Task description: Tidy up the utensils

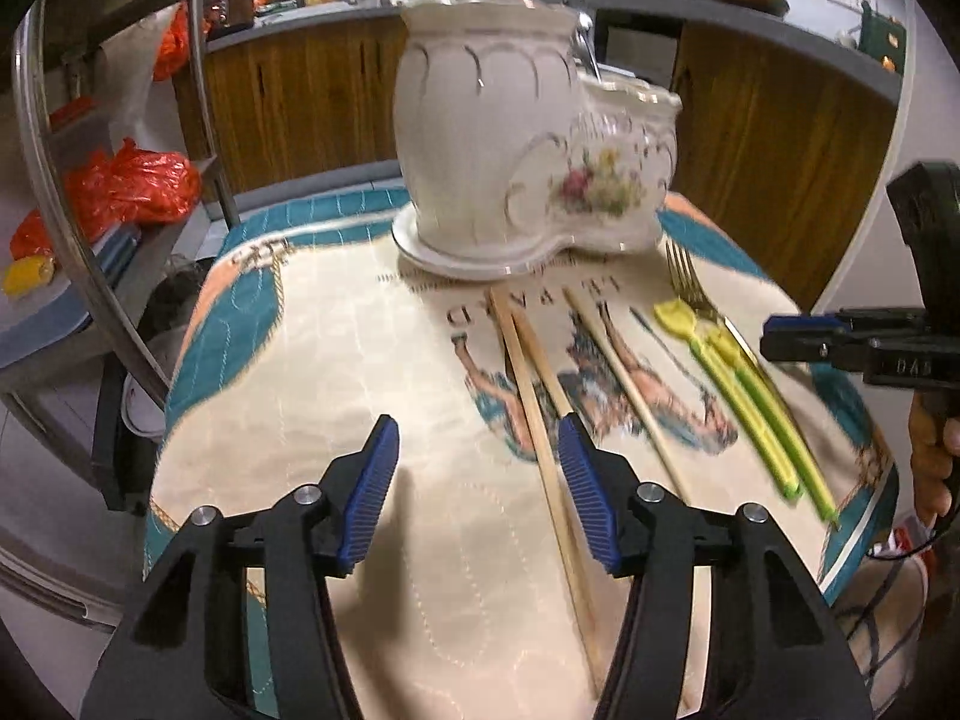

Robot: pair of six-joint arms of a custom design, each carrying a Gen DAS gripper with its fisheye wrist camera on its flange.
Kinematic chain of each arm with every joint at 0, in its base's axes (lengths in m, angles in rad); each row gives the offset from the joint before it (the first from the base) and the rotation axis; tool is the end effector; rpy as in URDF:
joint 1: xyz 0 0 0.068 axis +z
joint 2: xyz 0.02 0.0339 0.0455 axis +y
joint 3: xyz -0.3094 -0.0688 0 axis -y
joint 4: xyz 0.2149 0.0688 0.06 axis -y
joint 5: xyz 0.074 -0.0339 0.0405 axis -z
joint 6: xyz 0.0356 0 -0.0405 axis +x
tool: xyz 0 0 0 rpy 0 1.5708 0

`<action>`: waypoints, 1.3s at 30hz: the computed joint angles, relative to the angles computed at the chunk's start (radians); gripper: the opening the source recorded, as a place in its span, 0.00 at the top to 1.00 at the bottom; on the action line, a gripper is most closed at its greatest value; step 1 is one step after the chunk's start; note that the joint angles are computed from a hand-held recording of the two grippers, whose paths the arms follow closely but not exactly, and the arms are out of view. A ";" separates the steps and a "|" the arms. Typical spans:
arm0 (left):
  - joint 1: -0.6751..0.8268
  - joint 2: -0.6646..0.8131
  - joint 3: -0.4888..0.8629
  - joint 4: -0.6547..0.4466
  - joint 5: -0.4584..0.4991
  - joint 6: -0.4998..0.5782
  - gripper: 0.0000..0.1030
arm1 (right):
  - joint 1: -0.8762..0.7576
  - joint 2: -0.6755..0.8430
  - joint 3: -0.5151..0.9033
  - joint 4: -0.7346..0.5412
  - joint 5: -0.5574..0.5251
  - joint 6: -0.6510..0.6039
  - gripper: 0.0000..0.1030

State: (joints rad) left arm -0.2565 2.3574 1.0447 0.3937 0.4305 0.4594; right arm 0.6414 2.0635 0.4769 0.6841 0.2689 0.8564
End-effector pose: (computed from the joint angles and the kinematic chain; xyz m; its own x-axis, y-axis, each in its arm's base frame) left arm 0.3990 -0.1200 0.0550 -0.4785 0.5421 -0.6908 0.7671 0.6409 -0.0284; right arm 0.2381 0.1660 0.0853 -0.7482 0.3503 -0.5635 0.1836 0.9254 0.3315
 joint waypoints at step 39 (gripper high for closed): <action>-0.129 0.101 0.546 -0.754 -0.319 0.141 0.62 | -0.117 0.061 0.546 -0.978 -0.154 -0.224 0.89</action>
